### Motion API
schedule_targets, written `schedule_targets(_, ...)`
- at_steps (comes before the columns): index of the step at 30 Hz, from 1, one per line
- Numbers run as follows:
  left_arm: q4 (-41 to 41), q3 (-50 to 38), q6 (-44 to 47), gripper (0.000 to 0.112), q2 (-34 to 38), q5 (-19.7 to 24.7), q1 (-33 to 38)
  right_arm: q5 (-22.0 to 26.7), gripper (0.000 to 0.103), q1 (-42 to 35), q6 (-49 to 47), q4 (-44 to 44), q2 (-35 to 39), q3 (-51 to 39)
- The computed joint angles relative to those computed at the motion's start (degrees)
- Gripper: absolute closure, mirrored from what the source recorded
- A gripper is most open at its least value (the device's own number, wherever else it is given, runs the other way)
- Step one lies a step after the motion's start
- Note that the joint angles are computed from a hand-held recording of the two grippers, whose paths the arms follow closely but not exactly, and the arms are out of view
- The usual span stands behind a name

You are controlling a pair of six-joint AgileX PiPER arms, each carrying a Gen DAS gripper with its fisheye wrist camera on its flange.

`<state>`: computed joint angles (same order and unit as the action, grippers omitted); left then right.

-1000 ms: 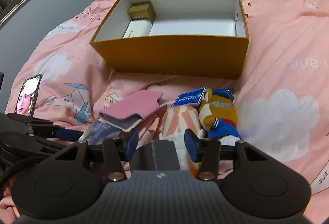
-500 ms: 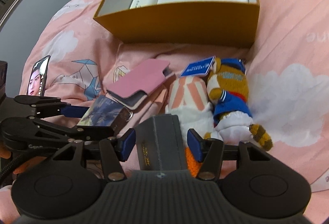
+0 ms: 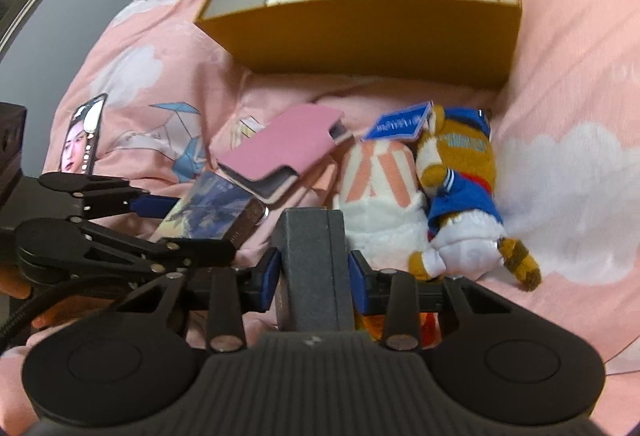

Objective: Organize objects
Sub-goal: 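Carry the picture card box with the left gripper into the shoebox while the right gripper carries the black box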

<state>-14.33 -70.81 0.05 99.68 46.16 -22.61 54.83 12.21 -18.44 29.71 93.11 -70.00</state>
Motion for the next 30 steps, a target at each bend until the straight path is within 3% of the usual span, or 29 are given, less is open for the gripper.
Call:
schedule_targets(10, -7.73, 0.93, 5.49, 0.04, -5.27, -0.59, 4.2, 0.26, 0.066, -2.23, -1.09, 1.66, -3.77, -3.59)
schedule_targets(18, -4.28, -10.33, 4.9, 0.04, -3.06, -0.3, 5.75, -2.41, 0.066, -3.81, -0.88, 3.36, -1.93, -12.09)
schedule_targets(23, -0.69, -23.69, 3.48, 0.04, 4.38, 1.17, 5.97, -4.46, 0.066, -4.75, 1.35, 3.55, 4.07, -20.98)
schedule_targets(30, 3.86, -49.9, -1.52, 0.04, 24.13, 8.86, 5.3, -4.14, 0.066, -4.38, 9.98, 0.07, 18.72, -38.14)
